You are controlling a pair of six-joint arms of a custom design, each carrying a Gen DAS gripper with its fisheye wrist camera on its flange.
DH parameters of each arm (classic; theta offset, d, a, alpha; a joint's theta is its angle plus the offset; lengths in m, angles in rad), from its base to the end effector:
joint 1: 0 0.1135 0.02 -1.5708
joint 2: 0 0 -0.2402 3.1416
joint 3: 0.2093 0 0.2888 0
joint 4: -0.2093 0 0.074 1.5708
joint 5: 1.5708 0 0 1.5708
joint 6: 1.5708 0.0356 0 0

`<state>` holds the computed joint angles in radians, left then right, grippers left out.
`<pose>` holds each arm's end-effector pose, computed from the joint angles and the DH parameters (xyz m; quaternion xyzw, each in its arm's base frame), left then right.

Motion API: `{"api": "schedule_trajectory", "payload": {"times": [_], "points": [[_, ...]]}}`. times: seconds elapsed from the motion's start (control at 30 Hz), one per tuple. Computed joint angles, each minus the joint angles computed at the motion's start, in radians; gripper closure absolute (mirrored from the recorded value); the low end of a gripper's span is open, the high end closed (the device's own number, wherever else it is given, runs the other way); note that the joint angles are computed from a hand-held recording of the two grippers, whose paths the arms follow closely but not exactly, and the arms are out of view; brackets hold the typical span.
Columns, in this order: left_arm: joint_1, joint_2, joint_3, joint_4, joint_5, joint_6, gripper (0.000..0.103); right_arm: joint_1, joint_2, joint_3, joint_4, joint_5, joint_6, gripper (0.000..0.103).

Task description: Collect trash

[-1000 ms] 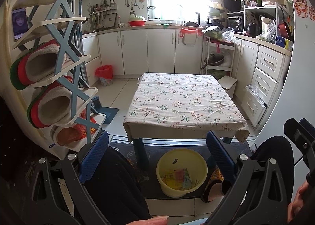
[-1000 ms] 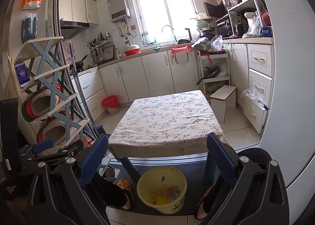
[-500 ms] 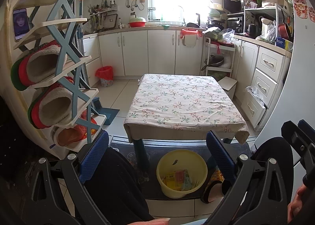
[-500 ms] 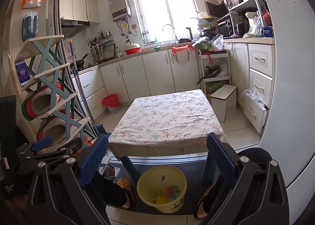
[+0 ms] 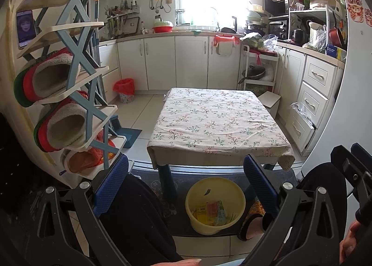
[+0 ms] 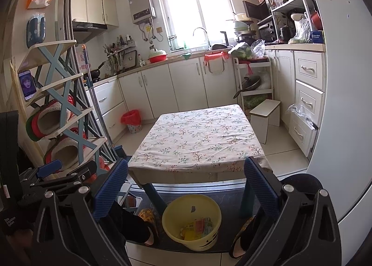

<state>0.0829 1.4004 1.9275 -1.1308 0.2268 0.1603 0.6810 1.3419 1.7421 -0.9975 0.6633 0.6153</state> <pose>0.2824 0.0154 0.4825 0.0866 0.8770 -0.0434 0.4707 0.2365 0.1635 0.4554 0.1248 0.8402 0.0376 0.5263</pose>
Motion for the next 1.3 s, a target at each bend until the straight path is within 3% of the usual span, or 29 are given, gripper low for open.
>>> {"api": "schedule_trajectory", "payload": {"times": [1.3], "points": [[0.02, 0.003, 0.002, 0.002, 0.013, 0.01, 0.008, 0.005, 0.004, 0.003, -0.003, 0.003, 0.003, 0.007]]}}
